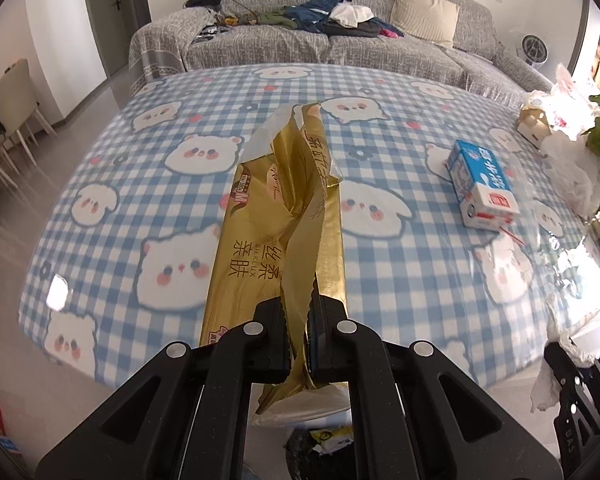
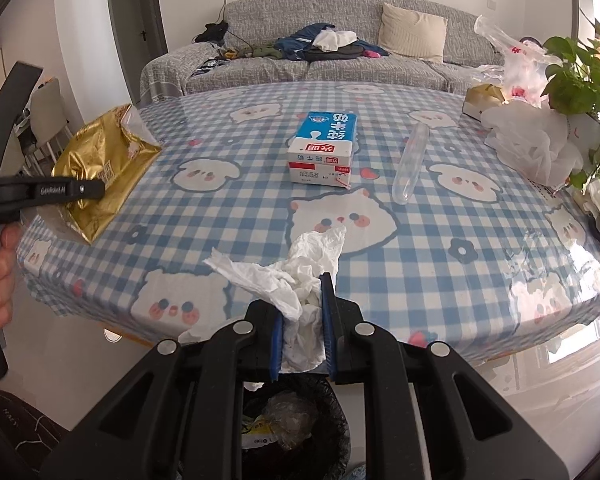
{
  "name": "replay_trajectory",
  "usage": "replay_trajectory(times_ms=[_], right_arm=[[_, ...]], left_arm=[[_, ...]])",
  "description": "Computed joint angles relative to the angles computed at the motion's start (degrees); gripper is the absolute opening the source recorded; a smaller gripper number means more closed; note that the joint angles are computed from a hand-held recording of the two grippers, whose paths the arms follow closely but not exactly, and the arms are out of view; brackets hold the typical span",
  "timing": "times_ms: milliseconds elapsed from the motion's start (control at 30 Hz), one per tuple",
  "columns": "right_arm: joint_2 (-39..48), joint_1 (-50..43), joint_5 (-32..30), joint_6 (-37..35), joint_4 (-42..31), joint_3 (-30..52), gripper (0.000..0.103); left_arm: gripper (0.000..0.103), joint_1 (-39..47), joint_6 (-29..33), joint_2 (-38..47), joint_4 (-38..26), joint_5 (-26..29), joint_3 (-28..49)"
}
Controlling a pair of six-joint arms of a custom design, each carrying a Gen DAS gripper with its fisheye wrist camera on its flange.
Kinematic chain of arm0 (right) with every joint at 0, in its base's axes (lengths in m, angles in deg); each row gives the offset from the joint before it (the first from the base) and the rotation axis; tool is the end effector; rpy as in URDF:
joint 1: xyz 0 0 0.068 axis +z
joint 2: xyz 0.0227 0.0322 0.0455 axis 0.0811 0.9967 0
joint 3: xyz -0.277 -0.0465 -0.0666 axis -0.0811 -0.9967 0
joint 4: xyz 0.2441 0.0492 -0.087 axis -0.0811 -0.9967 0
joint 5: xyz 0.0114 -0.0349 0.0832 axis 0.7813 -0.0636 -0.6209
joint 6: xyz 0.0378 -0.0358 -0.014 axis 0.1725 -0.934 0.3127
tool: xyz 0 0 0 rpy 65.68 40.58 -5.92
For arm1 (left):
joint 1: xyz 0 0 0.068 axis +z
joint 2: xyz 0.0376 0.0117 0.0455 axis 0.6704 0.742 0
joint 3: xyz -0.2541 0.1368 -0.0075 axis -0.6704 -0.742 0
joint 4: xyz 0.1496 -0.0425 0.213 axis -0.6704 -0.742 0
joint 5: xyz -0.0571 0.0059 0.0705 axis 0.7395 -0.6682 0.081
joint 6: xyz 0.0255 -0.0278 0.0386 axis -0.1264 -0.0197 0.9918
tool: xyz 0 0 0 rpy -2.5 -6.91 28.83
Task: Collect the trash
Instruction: 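Carry the gold bag and white tissue down over the black bin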
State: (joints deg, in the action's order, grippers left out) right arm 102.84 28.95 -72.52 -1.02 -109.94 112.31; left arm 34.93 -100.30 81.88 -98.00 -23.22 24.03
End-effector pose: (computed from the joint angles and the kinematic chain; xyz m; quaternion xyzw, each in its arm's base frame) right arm 0.3064 0.1426 0.2650 -0.2420 0.9033 0.1120 0.3362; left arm 0.2787 -0.0243 0.2905 -0.2246 0.9314 0.0620 0.2798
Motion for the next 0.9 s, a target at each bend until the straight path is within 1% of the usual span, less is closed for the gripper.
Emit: replay_trajectory(times_ms=[200,400,500,633,900], right_arm=[[-5.02,0.48,-0.22,0.73,-0.39,-3.57,0.015],[-9.73,1.06,-0.24,1.32,-0.67,-7.52,0.015],[-11.43,1.57,0.05,1.50,0.01,-10.21,0.015],[-13.40,2.34,0.84,1.29,0.83,-14.12,0.015],[-17.82,3.20,0.90,2.11,0.57,-19.26,0.015]], left_arm=[[0.005,-5.09,-4.35,-6.07,-2.13,-1.23,-5.39],[0.005,-12.22,-10.72,-12.81,-5.25,-3.66,-11.39],[0.005,-16.05,-14.71,-16.07,-6.80,-4.64,-14.86],[0.005,-22.94,-21.64,-18.97,-9.21,-5.98,-18.44],[0.005,-36.49,-35.56,-20.84,-13.73,-9.10,-21.54]])
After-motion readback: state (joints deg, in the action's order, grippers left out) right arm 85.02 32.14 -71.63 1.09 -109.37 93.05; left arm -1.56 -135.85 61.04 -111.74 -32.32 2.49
